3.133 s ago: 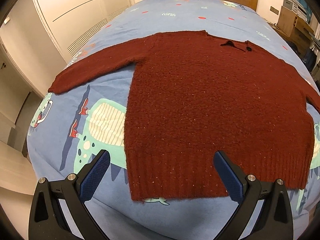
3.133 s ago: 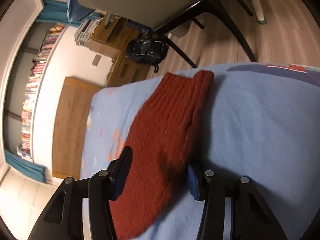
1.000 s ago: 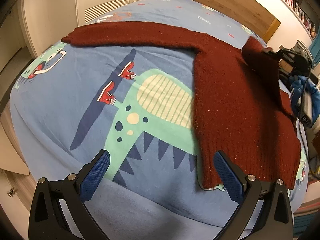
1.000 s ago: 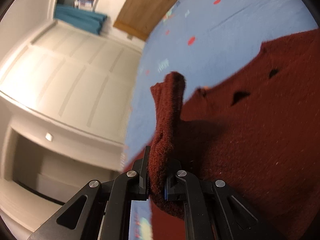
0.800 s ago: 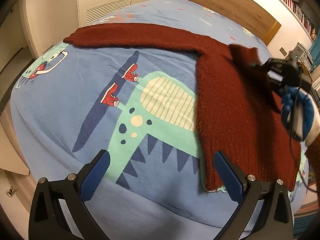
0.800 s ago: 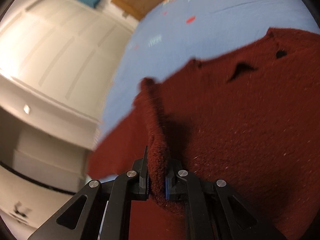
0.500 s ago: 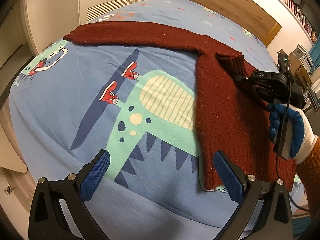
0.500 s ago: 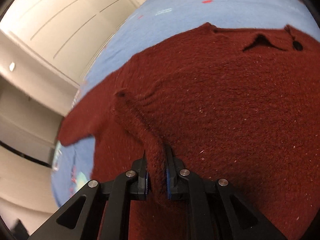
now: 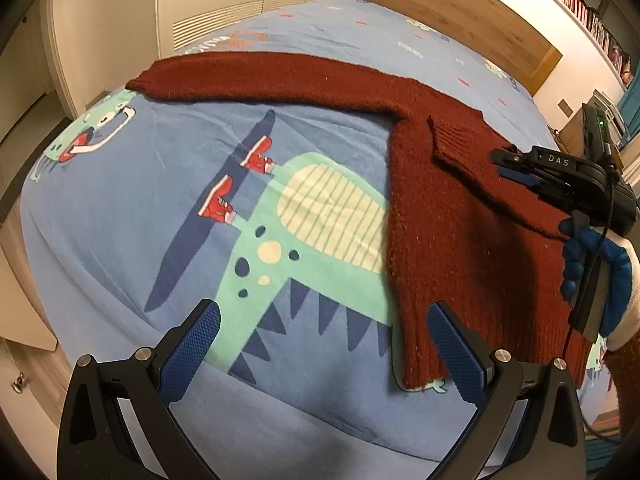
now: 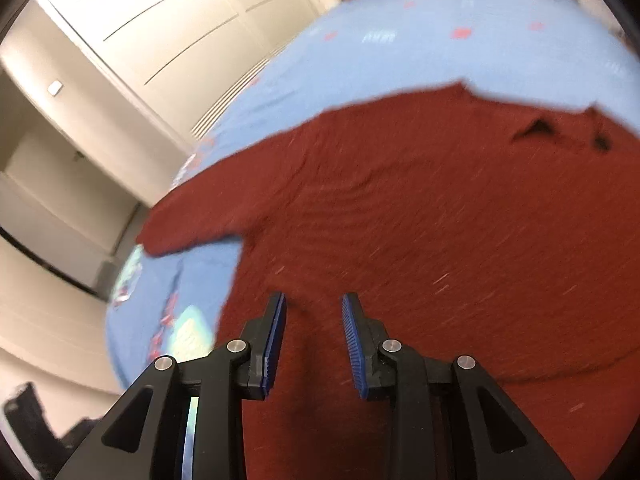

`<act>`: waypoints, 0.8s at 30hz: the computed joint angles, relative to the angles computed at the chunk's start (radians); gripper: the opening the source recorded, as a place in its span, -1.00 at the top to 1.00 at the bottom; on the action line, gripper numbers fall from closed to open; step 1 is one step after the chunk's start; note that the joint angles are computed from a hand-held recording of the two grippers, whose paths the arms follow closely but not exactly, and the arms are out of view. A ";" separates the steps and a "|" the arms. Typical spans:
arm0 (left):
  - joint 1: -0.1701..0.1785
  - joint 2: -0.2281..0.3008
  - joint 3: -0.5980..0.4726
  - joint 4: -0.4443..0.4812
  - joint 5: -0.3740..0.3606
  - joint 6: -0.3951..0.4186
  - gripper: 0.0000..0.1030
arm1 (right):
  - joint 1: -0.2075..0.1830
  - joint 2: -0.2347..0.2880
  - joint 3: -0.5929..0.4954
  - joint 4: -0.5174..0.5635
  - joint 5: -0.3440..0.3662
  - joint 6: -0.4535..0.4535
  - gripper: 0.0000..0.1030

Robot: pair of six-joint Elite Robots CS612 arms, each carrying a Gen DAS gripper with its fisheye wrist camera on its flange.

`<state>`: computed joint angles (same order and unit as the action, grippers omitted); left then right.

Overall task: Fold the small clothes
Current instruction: 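Lower the sleeve onto the sweater body and open the right tool, then withdraw the right tool while the left tool grasps the other sleeve cuff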

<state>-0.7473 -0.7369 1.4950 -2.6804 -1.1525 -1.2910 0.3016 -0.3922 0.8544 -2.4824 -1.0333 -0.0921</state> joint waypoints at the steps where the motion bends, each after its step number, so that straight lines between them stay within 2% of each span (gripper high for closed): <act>1: 0.000 -0.001 -0.002 0.009 0.008 -0.002 -0.97 | 0.006 -0.001 0.004 -0.034 -0.050 0.011 0.40; 4: -0.002 -0.007 -0.001 0.034 0.041 -0.018 -0.97 | 0.009 0.010 -0.027 -0.042 -0.145 0.016 0.40; 8: -0.004 -0.018 0.009 0.058 0.085 -0.042 -0.97 | 0.024 0.041 -0.062 0.001 -0.184 0.005 0.37; 11: -0.006 -0.026 0.020 0.051 0.123 -0.040 -0.97 | 0.037 0.032 -0.027 -0.016 -0.169 0.000 0.33; 14: -0.010 -0.032 0.019 0.079 0.157 -0.030 -0.97 | 0.034 0.016 0.003 -0.025 -0.116 -0.010 0.32; 16: -0.009 -0.036 0.018 0.089 0.160 -0.018 -0.97 | 0.026 0.003 0.024 -0.055 -0.114 -0.008 0.33; 20: -0.005 -0.040 0.017 0.107 0.160 -0.011 -0.97 | 0.005 -0.022 0.070 -0.155 -0.206 0.055 0.33; 24: -0.001 -0.037 0.016 0.097 0.151 -0.011 -0.97 | -0.029 -0.041 0.104 -0.214 -0.335 0.093 0.33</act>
